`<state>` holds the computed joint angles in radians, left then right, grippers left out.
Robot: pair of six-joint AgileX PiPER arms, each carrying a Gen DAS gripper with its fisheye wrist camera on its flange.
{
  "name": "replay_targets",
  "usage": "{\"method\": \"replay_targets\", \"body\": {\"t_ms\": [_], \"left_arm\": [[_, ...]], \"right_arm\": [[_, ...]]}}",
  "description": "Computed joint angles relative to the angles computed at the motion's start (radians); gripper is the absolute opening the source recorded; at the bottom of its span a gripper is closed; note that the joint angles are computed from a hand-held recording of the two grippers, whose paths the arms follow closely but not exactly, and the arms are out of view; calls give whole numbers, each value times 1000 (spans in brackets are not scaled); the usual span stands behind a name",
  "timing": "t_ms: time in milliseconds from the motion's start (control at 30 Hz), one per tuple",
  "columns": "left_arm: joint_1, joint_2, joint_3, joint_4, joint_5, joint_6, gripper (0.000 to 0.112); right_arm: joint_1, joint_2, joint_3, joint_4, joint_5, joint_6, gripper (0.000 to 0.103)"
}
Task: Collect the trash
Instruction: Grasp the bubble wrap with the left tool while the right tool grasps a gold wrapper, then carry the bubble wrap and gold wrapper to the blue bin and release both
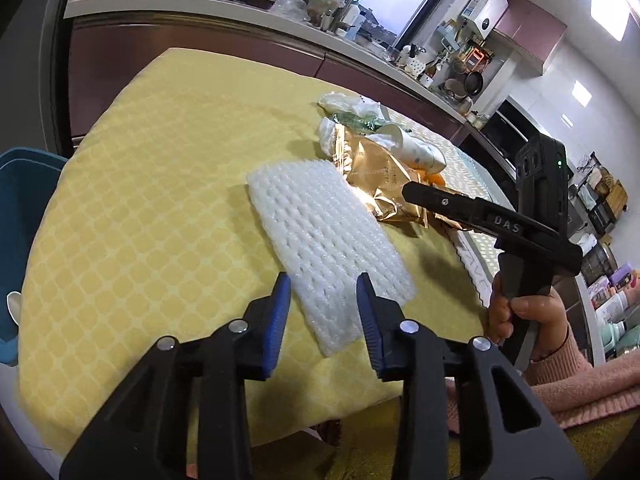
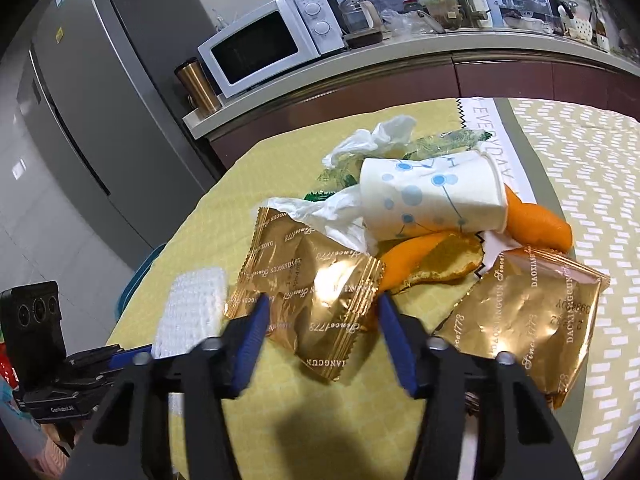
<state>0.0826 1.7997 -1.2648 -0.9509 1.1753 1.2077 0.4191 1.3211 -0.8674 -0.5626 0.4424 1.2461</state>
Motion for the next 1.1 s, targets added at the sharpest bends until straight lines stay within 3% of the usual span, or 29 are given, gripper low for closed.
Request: {"method": "replay_targets", "body": {"t_ms": [33, 133, 267, 633, 1100], "left_arm": [[1, -2, 2, 1, -2, 1, 31], [-8, -17, 18, 7, -34, -9, 18], [-10, -27, 28, 3, -48, -9, 12], [48, -75, 32, -37, -37, 31, 11], [190, -88, -21, -64, 8, 49, 11]], "right_arm": [[-7, 3, 0, 22, -11, -19, 35], [-19, -1, 13, 63, -40, -46, 25], [-12, -17, 22, 80, -70, -71, 15], [24, -51, -4, 87, -83, -112, 11], [51, 42, -138, 184, -108, -254, 11]]}}
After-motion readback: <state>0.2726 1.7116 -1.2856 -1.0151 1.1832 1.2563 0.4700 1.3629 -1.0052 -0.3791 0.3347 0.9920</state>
